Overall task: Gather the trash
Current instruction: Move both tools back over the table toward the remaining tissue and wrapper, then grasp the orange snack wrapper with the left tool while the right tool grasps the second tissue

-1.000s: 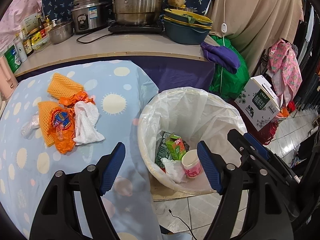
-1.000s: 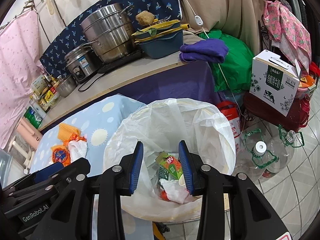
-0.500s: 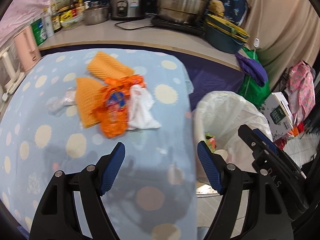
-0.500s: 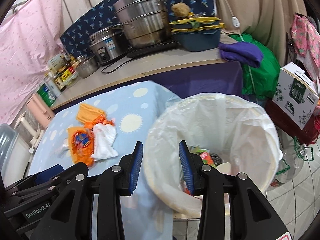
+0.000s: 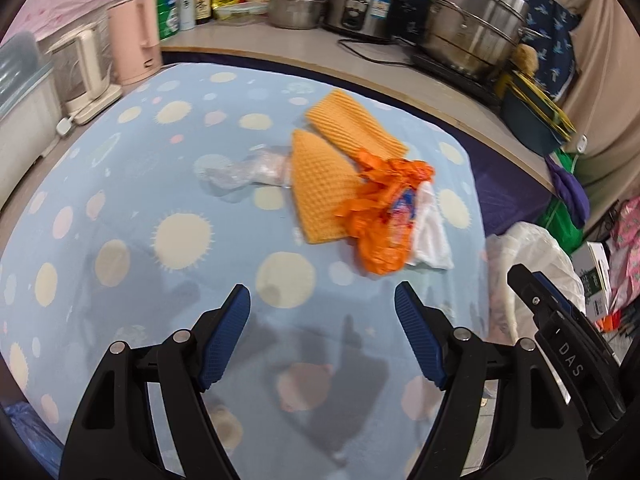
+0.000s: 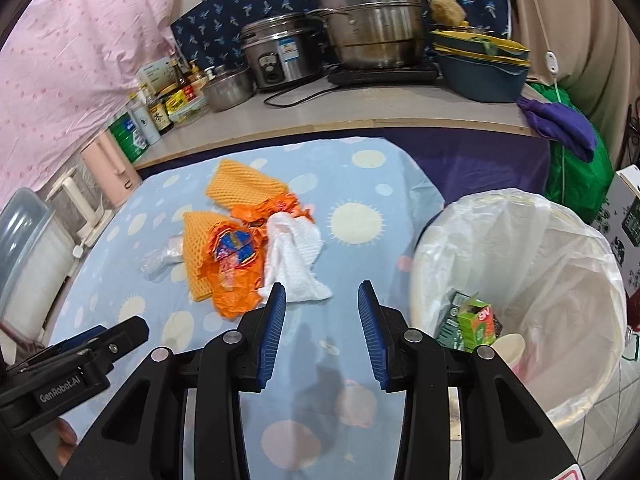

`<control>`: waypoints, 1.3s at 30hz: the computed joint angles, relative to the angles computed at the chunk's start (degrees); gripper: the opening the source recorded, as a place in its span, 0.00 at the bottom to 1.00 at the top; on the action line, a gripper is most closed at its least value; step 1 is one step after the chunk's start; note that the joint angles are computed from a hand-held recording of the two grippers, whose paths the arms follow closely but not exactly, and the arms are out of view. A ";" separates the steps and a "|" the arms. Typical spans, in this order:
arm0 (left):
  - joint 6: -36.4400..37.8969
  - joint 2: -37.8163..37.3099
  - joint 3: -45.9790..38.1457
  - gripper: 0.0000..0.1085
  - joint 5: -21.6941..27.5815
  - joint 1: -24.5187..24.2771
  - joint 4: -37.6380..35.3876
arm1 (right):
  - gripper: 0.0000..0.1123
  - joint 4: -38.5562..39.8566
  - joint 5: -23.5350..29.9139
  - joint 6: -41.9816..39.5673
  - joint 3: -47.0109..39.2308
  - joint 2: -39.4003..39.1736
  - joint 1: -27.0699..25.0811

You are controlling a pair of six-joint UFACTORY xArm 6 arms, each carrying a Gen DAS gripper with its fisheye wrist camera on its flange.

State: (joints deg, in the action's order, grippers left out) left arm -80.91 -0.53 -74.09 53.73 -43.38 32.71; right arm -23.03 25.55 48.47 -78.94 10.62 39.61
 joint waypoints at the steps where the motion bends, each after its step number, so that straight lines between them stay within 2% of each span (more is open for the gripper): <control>1: -0.27 -0.46 0.61 0.66 -0.13 0.37 -0.02 | 0.33 0.89 0.13 -0.78 -0.86 0.84 0.17; 4: -1.53 -1.70 2.11 0.71 -0.14 1.26 0.75 | 0.33 2.66 0.57 -2.57 -3.53 3.39 0.44; 23: 2.65 2.02 0.93 0.74 -4.77 5.65 -2.82 | 0.32 10.63 6.59 -11.08 -21.94 19.82 -0.05; 28: 3.60 4.04 -1.14 0.79 -6.12 5.98 -2.56 | 0.15 13.44 7.44 -13.66 -22.88 21.26 -0.45; 30: 4.25 5.36 -2.60 0.81 -6.47 6.03 -2.51 | 0.11 13.58 7.01 -14.04 -21.88 20.80 -0.55; 39: 9.79 13.78 -11.29 0.81 -8.28 6.30 -5.43 | 0.07 14.40 5.13 -13.18 -16.32 17.40 -1.20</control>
